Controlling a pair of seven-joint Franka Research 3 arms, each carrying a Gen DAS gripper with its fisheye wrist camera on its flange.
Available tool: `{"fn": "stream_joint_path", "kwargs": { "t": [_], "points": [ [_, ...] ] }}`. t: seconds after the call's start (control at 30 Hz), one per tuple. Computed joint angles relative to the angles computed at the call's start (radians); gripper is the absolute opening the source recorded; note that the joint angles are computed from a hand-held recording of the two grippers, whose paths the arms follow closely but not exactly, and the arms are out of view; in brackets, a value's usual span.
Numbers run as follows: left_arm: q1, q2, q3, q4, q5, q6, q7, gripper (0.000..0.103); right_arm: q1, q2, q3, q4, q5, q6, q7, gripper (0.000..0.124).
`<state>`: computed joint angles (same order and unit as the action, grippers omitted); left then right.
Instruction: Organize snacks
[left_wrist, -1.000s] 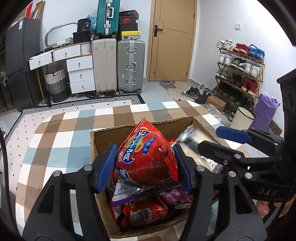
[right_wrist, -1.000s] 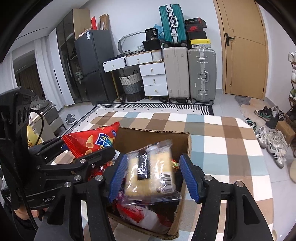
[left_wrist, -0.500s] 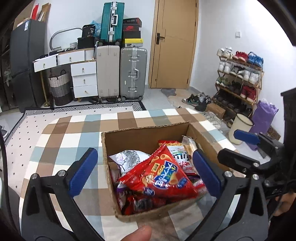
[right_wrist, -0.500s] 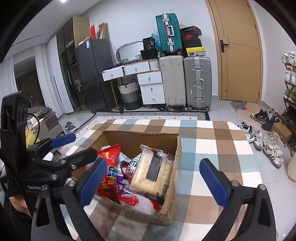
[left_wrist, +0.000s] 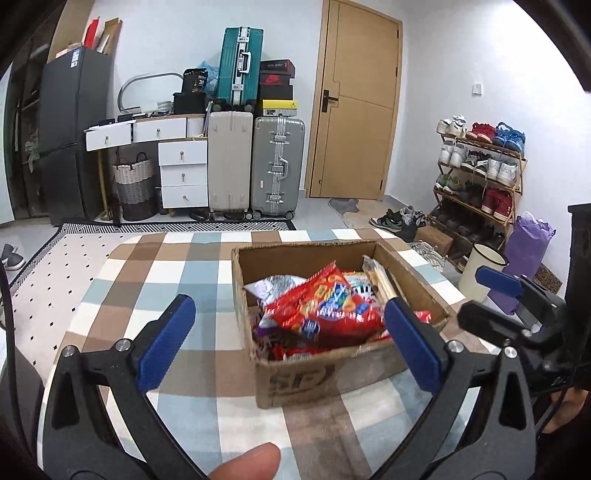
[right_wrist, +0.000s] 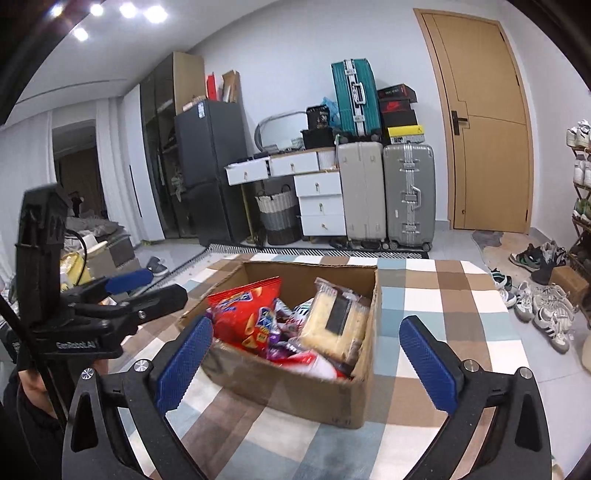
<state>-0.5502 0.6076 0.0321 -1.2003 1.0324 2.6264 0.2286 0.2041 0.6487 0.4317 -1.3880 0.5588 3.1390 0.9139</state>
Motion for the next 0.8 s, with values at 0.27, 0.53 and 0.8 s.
{"fn": "stream_joint_path", "kwargs": {
  "t": [0.27, 0.53, 0.8],
  "points": [
    [-0.035, -0.086, 0.013, -0.182, 0.205, 0.016, -0.247, 0.102, -0.210, 0.009, 0.284, -0.163, -0.027, 0.143, -0.117, 0.103],
    [-0.043, -0.091, -0.018, -0.230, 0.348, -0.048, -0.387, 0.102, -0.305, 0.049, 0.390, -0.253, -0.173, 0.259, -0.065, 0.103],
    [-0.018, -0.094, -0.050, -0.254, 0.421, -0.059, -0.462, 0.102, -0.325, 0.064, 0.397, -0.290, -0.290, 0.332, 0.018, 0.103]
  ]
}}
